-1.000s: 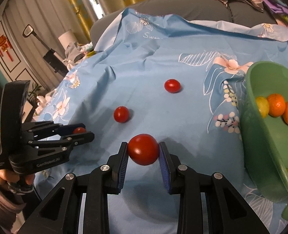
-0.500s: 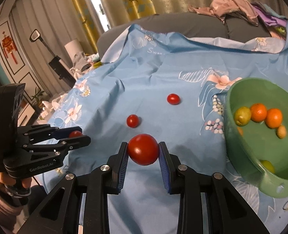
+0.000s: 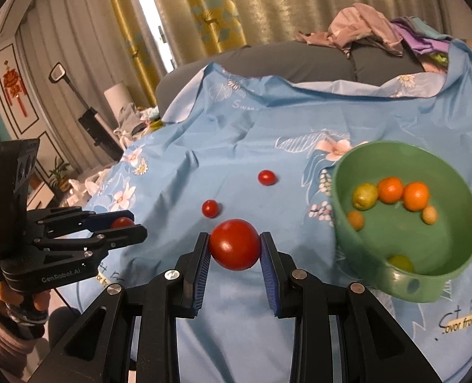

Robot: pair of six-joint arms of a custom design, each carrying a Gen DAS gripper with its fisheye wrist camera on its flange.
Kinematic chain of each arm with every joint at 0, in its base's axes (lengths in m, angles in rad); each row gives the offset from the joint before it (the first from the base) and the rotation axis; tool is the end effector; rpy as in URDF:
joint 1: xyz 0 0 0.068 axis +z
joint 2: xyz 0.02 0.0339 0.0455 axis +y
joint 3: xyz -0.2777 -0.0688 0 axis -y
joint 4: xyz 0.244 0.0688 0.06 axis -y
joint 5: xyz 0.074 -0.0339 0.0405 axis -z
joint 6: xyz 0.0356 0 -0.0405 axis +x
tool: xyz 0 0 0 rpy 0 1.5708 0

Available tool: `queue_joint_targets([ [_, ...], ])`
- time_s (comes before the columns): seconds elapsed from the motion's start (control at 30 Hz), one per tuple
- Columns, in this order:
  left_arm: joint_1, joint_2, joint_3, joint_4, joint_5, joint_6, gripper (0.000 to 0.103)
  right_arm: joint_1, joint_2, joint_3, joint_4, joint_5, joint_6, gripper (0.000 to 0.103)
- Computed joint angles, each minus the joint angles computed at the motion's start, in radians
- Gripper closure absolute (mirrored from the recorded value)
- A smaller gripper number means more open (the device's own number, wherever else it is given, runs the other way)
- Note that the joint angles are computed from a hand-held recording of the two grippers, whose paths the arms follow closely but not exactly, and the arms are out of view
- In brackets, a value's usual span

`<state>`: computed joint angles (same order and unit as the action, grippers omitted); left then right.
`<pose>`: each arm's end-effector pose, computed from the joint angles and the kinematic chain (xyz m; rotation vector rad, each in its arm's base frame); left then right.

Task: Organize fruits
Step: 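Carry both red cherry tomatoes over the green bowl with both tools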

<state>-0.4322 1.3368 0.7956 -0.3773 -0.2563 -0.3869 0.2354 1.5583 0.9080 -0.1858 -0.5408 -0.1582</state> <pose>0.2412 -0.1013 0.2232 -0.0512 2.4475 -0.0403 0.3041 0.0918 0.2137 -0.7039 2.2510 0.6844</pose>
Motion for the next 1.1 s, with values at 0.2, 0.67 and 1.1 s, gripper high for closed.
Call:
queue_joint_targets([
  [0.2, -0.039, 0.072, 0.097, 0.004, -0.009, 0.034, 0.073, -0.057, -0.016, -0.007, 0.011, -0.02, 0.001, 0.07],
  [0.67, -0.1, 0.299, 0.369, 0.028, 0.024, 0.122, 0.073, -0.214, 0.014, 0.031, 0.029, -0.052, 0.0, 0.07],
  [1.1, -0.109, 0.529, 0.618, -0.014, 0.076, 0.164, 0.073, -0.299, 0.107, 0.091, 0.049, -0.071, 0.005, 0.07],
])
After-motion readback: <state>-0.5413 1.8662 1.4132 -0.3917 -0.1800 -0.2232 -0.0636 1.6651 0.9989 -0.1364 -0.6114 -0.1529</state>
